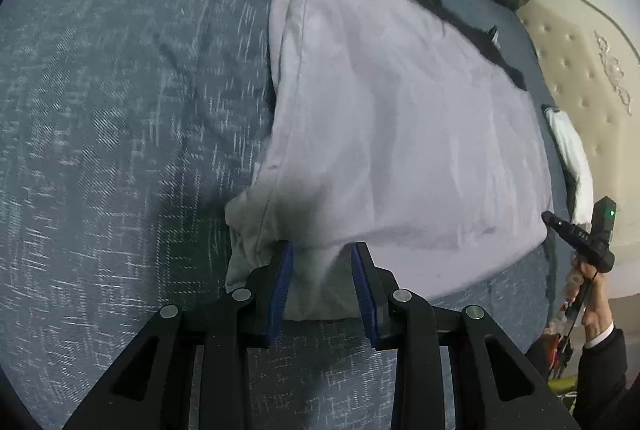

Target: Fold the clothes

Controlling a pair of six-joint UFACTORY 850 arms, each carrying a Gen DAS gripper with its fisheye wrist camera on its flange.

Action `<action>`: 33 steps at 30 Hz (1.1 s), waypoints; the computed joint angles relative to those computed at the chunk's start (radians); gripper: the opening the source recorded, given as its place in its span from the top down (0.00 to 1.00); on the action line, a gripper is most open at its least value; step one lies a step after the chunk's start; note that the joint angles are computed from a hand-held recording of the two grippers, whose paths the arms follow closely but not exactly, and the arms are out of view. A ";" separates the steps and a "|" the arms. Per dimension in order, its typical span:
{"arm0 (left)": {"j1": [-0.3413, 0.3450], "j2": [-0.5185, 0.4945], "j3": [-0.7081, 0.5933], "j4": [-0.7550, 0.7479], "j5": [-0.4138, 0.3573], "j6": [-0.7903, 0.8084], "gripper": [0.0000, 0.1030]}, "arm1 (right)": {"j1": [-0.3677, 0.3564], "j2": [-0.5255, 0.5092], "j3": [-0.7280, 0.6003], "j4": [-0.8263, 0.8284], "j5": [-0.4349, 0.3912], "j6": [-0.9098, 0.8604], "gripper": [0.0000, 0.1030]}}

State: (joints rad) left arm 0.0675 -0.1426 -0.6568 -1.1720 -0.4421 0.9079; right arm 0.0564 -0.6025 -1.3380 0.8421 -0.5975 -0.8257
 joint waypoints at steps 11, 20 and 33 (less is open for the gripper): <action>-0.060 -0.034 -0.119 -0.127 0.014 0.079 0.61 | 0.058 -0.060 -0.152 0.012 -0.027 0.017 0.90; -0.097 -0.173 -0.200 -0.029 0.099 -0.001 0.61 | 0.096 -0.173 -0.250 -0.096 -0.019 0.112 0.90; -0.065 -0.162 -0.207 -0.118 0.151 0.058 0.61 | 0.067 -0.174 -0.254 -0.052 0.041 0.087 0.90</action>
State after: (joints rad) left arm 0.0030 -0.3051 -0.8635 -1.2898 -0.2911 0.9655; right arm 0.1233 -0.7769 -1.5920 0.7900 -0.5567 -0.7384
